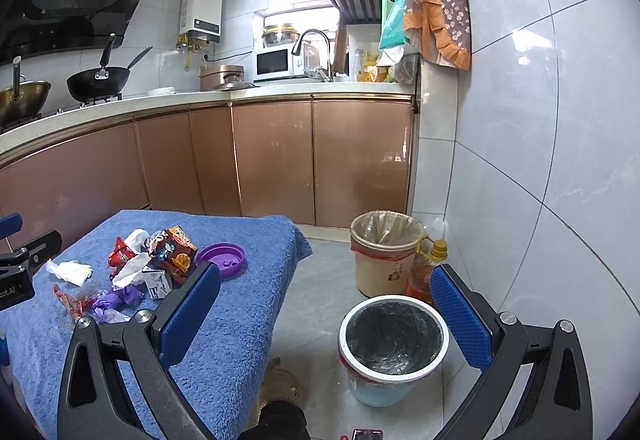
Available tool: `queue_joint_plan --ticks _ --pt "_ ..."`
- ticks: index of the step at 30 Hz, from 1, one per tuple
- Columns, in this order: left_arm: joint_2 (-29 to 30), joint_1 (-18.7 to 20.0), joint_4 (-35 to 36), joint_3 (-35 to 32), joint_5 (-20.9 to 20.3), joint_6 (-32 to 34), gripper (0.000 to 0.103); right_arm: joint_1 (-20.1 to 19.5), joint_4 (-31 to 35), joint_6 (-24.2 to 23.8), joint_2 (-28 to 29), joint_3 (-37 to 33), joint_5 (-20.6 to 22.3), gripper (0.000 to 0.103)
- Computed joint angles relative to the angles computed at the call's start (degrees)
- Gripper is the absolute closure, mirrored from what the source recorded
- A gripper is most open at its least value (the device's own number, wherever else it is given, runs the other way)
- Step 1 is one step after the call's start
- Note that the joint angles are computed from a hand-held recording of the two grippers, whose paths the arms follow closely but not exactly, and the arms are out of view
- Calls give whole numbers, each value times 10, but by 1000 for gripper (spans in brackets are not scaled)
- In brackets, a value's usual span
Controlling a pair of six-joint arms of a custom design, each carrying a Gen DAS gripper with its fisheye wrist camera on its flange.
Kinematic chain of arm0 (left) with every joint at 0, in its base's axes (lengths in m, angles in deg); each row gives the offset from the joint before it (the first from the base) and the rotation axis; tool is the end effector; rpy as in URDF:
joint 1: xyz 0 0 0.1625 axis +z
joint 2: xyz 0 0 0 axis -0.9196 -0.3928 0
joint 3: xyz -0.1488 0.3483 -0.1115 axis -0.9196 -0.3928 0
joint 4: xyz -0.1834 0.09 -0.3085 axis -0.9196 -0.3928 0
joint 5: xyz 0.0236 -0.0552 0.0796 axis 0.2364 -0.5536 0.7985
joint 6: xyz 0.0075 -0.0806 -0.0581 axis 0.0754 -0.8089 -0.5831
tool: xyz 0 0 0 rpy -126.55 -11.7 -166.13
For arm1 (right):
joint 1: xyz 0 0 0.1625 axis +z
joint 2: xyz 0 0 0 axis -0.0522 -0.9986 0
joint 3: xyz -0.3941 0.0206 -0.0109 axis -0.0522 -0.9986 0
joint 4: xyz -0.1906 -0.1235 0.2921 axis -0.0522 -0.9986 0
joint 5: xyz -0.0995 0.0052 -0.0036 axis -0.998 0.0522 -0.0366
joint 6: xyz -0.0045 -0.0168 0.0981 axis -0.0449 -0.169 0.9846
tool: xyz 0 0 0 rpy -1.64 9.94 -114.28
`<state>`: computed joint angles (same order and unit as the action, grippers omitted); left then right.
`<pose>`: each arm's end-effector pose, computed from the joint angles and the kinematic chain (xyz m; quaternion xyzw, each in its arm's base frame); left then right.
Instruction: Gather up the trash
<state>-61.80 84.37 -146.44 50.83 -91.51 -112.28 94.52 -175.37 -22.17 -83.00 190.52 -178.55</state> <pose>-0.3949 -0.3648 0.0669 0.1084 0.7228 -0.5116 0.4518 0.1297 -0.4096 0.3400 0.2839 -0.7890 0.4834 0.2513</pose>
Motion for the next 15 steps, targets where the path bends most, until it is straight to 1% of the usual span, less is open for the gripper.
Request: queue_joint_plan --ticks 3,5,9,15 --pt "-10 0 -67 19 -1 58 10 -3 3 1 -2 1 5 0" --pt "-13 0 -94 26 -1 81 10 -3 7 2 -2 0 7 0" --pt "-21 -1 -125 39 1 101 10 -4 9 4 -2 -2 10 0" --pt "-28 0 -149 47 6 116 10 -4 0 5 1 -1 18 0"
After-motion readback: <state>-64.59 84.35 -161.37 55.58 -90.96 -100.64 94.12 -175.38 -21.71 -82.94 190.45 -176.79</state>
